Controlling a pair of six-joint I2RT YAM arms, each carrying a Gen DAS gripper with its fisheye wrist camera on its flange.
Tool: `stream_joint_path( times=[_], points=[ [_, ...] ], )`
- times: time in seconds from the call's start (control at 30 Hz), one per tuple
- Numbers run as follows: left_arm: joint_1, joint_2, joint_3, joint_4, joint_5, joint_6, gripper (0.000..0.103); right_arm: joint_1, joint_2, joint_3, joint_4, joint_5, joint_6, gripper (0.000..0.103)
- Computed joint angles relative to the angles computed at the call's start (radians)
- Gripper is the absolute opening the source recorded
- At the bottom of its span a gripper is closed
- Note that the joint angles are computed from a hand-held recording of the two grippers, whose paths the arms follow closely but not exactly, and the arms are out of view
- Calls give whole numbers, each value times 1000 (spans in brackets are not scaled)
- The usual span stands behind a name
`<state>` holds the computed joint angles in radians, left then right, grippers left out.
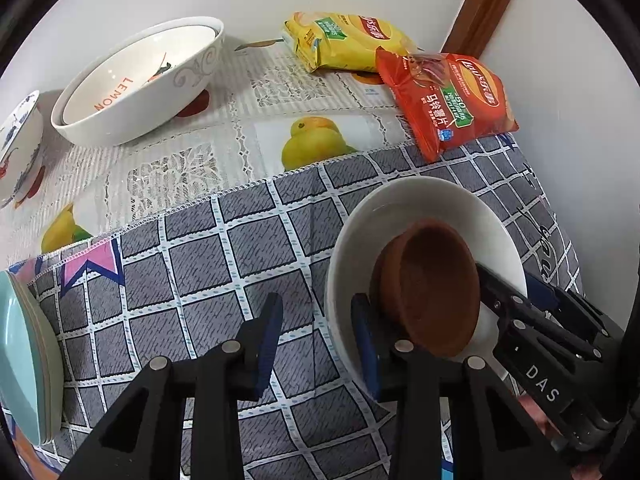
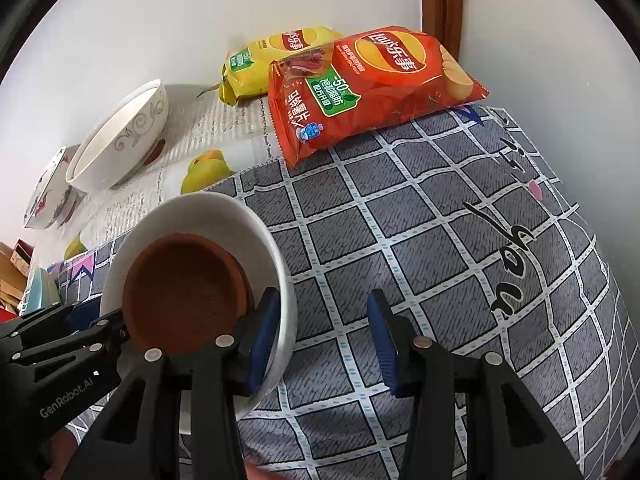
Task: Organize plates and bowls
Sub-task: 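Lift the white bowl with both grippers and carry it toward the teal plate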
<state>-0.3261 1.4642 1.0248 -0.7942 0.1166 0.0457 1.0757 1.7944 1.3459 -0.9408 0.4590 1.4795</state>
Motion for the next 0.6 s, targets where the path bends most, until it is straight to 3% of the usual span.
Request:
stream_joint_path(
  times=[0.13, 0.3, 0.6],
  points=[
    [2, -2, -12, 17, 7, -5, 31, -2, -9, -20, 26, -3, 25, 43],
    [-11, -10, -26, 33, -7, -15, 29, 0, -12, -27, 49, 5, 18, 35],
    [8, 10, -15, 18, 53, -31, 19, -22, -64, -101, 138, -44, 14, 33]
  ],
)
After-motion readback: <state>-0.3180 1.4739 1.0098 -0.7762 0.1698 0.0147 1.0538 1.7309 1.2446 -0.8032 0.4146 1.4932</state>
